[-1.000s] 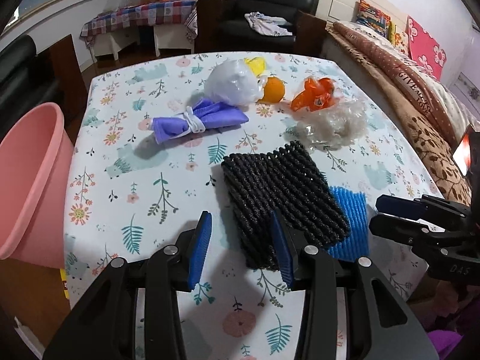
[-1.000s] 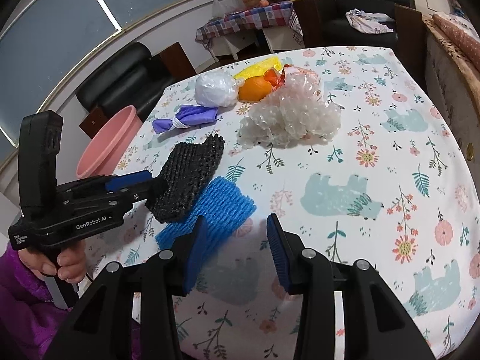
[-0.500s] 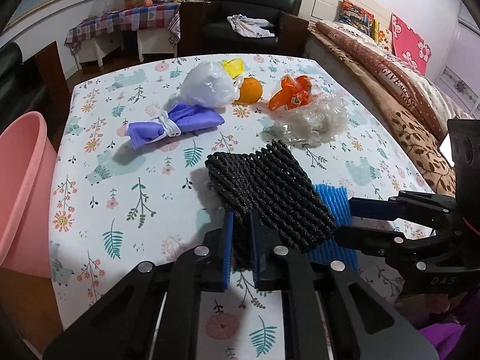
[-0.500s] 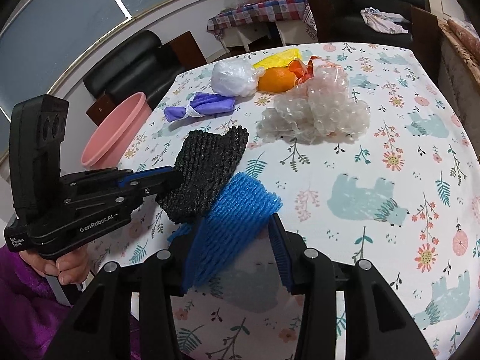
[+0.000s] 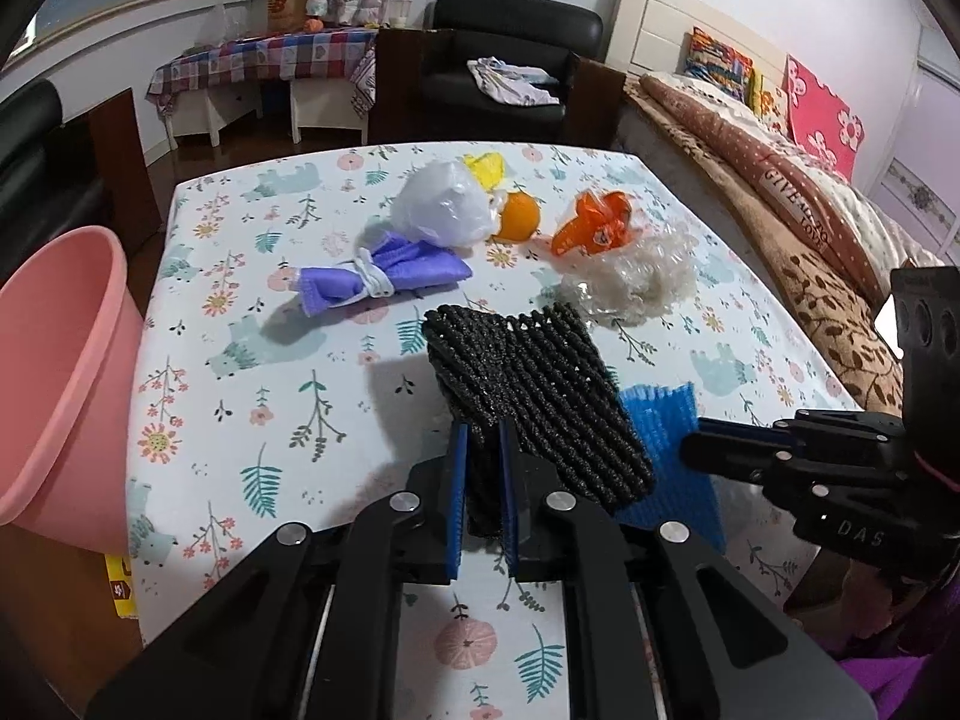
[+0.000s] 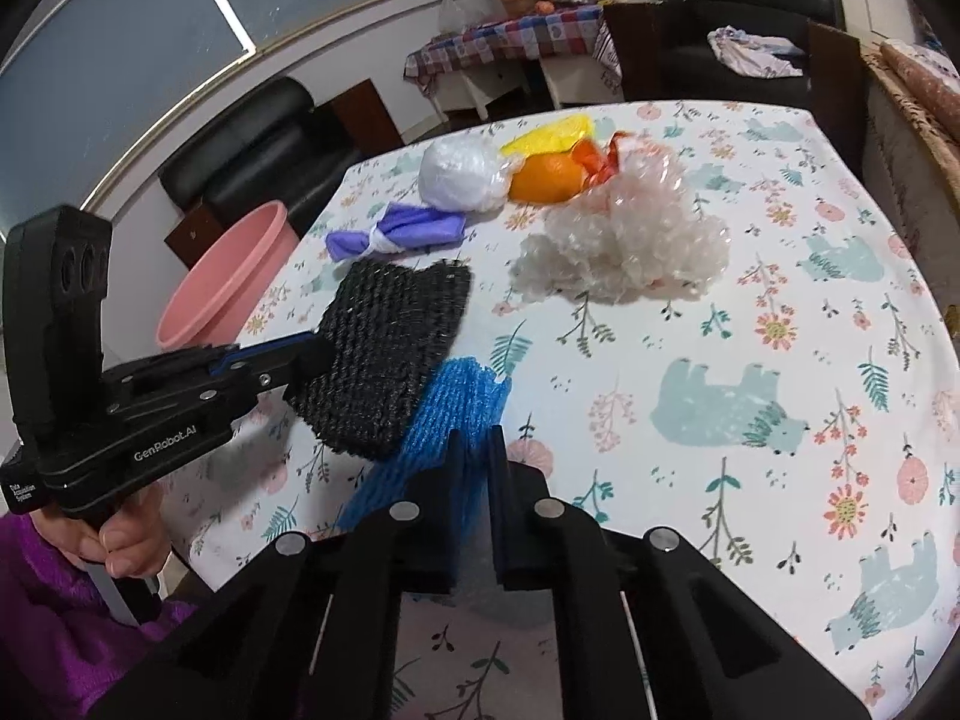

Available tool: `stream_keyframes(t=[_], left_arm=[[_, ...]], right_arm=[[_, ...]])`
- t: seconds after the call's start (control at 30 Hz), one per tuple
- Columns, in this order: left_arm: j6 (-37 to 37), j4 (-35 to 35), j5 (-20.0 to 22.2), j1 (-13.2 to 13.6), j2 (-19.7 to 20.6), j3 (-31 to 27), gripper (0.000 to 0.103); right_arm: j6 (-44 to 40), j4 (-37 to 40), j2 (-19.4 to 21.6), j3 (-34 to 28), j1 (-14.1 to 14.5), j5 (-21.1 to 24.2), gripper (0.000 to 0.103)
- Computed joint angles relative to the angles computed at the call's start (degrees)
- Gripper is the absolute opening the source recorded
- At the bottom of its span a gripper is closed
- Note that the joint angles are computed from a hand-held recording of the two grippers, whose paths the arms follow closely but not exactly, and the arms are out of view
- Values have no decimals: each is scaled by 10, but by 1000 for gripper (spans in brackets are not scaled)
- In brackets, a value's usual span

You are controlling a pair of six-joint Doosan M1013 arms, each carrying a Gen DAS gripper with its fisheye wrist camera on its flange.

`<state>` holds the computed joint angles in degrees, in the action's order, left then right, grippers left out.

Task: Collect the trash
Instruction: 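Grasp the black foam net with the left gripper while the right gripper grasps the blue net, then carry both nets over the pink bin and open both grippers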

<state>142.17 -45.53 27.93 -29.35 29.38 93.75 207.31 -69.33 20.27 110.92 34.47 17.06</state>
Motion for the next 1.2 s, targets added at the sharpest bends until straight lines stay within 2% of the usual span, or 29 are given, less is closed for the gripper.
stream_keyframes(t=[0.27, 0.6, 1.0, 1.2], left_arm=[[45, -58, -9, 10, -8, 10, 10], [117, -155, -22, 27, -23, 20, 10], [123, -208, -74, 50, -35, 24, 10], [114, -222, -105, 64, -39, 25, 10]], right_arm=[[53, -46, -7, 0, 9, 41, 6], [88, -95, -10, -14, 13, 62, 6], [37, -96, 6, -66, 5, 49, 6], [-59, -53, 25, -112, 3, 36, 6]])
